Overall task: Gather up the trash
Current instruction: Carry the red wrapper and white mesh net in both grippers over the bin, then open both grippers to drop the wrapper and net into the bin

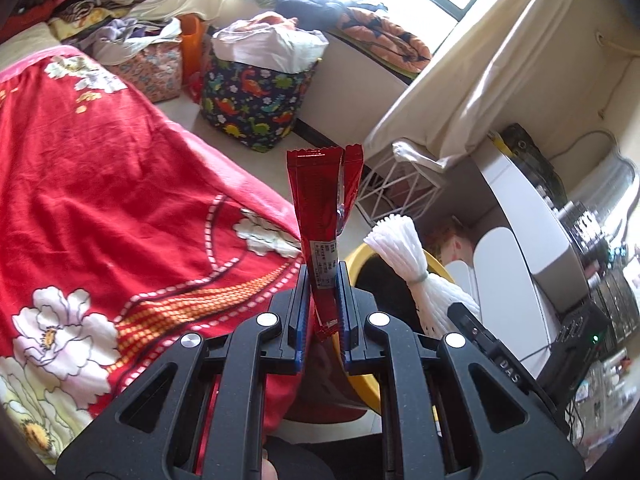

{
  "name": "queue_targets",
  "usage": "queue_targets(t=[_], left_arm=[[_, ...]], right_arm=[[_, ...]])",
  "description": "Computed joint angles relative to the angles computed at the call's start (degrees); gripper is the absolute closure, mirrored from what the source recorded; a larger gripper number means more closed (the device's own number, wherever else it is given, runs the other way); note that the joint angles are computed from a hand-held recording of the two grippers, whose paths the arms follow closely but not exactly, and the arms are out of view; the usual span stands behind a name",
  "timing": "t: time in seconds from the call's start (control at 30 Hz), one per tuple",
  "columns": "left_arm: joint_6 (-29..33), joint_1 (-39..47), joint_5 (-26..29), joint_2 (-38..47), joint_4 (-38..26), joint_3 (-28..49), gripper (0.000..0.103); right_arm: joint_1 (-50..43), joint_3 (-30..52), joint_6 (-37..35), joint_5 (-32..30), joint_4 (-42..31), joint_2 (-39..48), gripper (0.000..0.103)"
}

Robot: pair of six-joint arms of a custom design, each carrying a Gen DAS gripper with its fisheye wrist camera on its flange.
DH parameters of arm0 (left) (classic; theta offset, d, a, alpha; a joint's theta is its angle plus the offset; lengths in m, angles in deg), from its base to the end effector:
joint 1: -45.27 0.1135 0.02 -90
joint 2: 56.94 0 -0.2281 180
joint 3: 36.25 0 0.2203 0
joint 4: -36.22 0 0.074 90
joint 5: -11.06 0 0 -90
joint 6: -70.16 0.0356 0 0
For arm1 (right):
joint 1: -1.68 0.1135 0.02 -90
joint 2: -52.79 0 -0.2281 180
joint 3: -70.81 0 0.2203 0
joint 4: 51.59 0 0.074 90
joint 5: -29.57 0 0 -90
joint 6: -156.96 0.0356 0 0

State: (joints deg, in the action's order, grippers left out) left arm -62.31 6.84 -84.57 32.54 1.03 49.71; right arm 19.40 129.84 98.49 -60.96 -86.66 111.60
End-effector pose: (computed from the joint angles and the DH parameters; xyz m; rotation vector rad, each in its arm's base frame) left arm 0.2554 -0.1982 0.2596 -0.1367 2.3204 -0.6368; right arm 0.2019 0.0649 0.2468 0.2619 2.2072 0.4930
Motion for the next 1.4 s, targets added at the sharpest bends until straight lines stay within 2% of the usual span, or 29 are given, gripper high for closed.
queue_targets(t=[0.3,0.53,0.57,0.6,0.67,0.8,0.93,0.97,1.03,1.1,1.27,1.3,1.4], left_arm=[[2.48,-4.62,0.63,5.11,-0.19,5.30,0.095],[5.71,-8.60,1.52,12.29,-1.93,12.92,0.095],[5.84,-8.97,1.95,13.69,-2.35,14.39,0.095],[6.18,-9.30,2.49,15.38,-2.79,16.21,0.095],[7.21,-10.07,2.20,18.28,-4.42,19.58,0.094],[9.30,-11.82,0.31,22.12,-7.57,24.63,0.064],[9.79,-12.79,-2.18,21.50,-8.02,24.30,0.035],[9.86,-13.07,-3.01,21.19,-8.21,24.15,0.032],[10.02,-13.53,-4.59,19.69,-8.14,22.82,0.018],[10.21,-14.05,-6.69,17.75,-7.88,21.06,0.011],[9.90,-14.87,-10.90,12.10,-7.63,15.87,0.011],[9.68,-15.01,-11.83,10.46,-7.32,14.31,0.011],[9.32,-15.63,-14.90,6.66,-7.58,10.91,0.011]], right_arm=[[-4.73,-2.06,0.84,2.46,-3.71,-3.58,0.088],[-10.50,-4.10,0.94,0.27,-6.10,-6.72,0.085],[-11.49,-4.47,0.87,-0.35,-6.38,-7.32,0.080],[-12.60,-4.91,0.90,-0.87,-6.74,-8.07,0.070],[-14.92,-5.81,1.12,-1.96,-7.16,-9.44,0.057],[-19.49,-6.65,-0.20,-4.49,-9.29,-12.60,0.052],[-20.54,-6.26,-2.31,-3.99,-11.73,-15.76,0.043],[-20.49,-6.13,-2.68,-3.69,-12.31,-16.50,0.038],[-19.91,-5.73,-3.71,-2.99,-13.80,-18.56,0.034],[-18.96,-5.32,-4.52,-1.99,-14.60,-19.65,0.025],[-14.04,-3.73,-6.36,1.75,-17.17,-23.80,0.012],[-12.29,-3.48,-6.14,3.25,-17.83,-24.69,0.008],[-3.92,-2.64,-4.37,10.80,-19.68,-26.95,0.007]])
